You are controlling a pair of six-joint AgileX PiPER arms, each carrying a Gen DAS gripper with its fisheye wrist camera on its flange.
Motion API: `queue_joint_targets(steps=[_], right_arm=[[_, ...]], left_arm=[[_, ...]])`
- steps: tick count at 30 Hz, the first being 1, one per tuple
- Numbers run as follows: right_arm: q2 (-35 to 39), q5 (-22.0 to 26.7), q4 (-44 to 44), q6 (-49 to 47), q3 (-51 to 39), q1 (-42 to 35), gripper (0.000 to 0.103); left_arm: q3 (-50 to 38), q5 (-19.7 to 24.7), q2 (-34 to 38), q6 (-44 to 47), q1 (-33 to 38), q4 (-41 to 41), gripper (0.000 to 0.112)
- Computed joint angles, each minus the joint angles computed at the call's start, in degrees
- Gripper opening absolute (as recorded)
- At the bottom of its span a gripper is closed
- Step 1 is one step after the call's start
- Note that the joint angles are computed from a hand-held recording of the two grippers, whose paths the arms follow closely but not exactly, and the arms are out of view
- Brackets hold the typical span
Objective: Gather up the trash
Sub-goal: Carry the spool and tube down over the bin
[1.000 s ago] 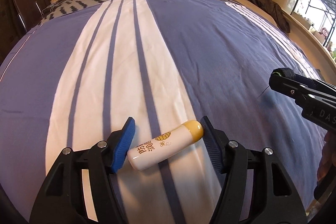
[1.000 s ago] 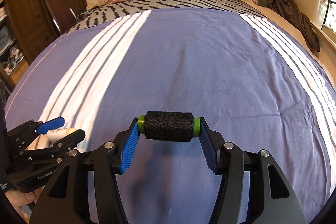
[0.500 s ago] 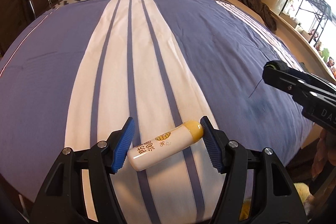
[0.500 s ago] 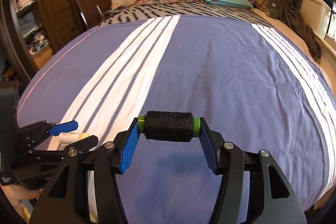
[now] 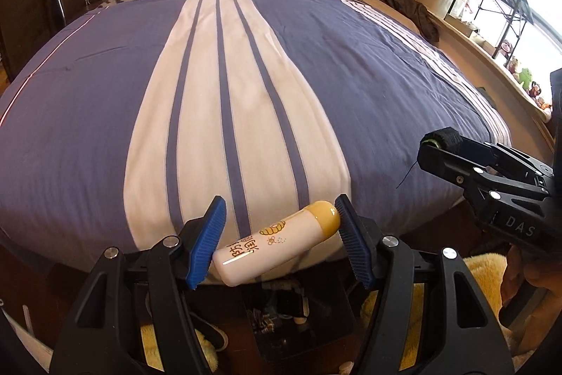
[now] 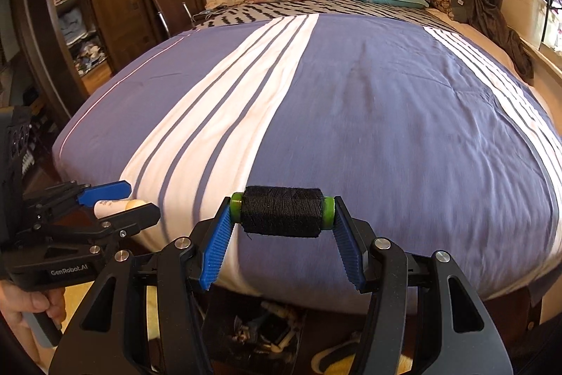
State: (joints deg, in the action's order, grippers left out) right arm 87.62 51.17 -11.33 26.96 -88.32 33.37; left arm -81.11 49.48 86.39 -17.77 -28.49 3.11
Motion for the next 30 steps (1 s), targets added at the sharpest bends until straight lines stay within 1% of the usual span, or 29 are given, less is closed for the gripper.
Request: queue_joint_targets(steps=[3,7,10,12,14,17,19,21,24,26,30], right_arm=[[-3.50,-1.23,-2.17,3.38,5.09,2.66,0.057],[-5.97,-2.08,-3.75,6.52,9.50,4.69,0.057],[-7.66,-3.17,-4.74,9.23,13.50,6.19,0.057],[-8.41,-3.72,-4.85,10.44,16.21,7.01,0.057],[-8.74,-4.71,-4.87,11.82,18.81,7.65,0.057],[-8.23,-5.65,-6.71,14.59,21.78,9.09,0.057],[-7.56,-6.39,-7.47,16.03,23.57,9.94,0.057],[-6.86,-8.99,-5.30,15.81,26.10,9.66,0.057],[-5.14,-11.78,-5.75,18.19,28.97,10.25,0.057],[-3.38,-14.03,-2.47,16.56,30.28,9.31,0.057],[-0.02,-16.75,2.45,13.30,31.64,7.84,0.057]], left_arm=[[4.92,-1.38,-3.41,-0.97,-1.36,0.38,0.061],[11.08,-3.31,-6.58,-2.29,-3.62,0.78,0.061],[15.41,-5.25,-8.12,-2.96,-4.87,0.69,0.061],[18.23,-6.63,-8.60,-4.76,-6.04,2.14,0.061],[20.68,-8.02,-8.55,-4.60,-6.22,1.50,0.061],[24.56,-11.15,-7.32,-1.88,-5.79,-2.09,0.061],[26.49,-13.08,-5.19,0.94,-5.35,-4.95,0.061],[28.99,-15.29,-3.47,2.90,-5.39,-7.35,0.061],[30.95,-17.97,-0.08,5.33,-5.37,-9.58,0.061],[31.37,-19.16,2.63,7.00,-5.05,-10.95,0.061],[31.13,-20.41,7.17,10.41,-4.02,-13.88,0.061]])
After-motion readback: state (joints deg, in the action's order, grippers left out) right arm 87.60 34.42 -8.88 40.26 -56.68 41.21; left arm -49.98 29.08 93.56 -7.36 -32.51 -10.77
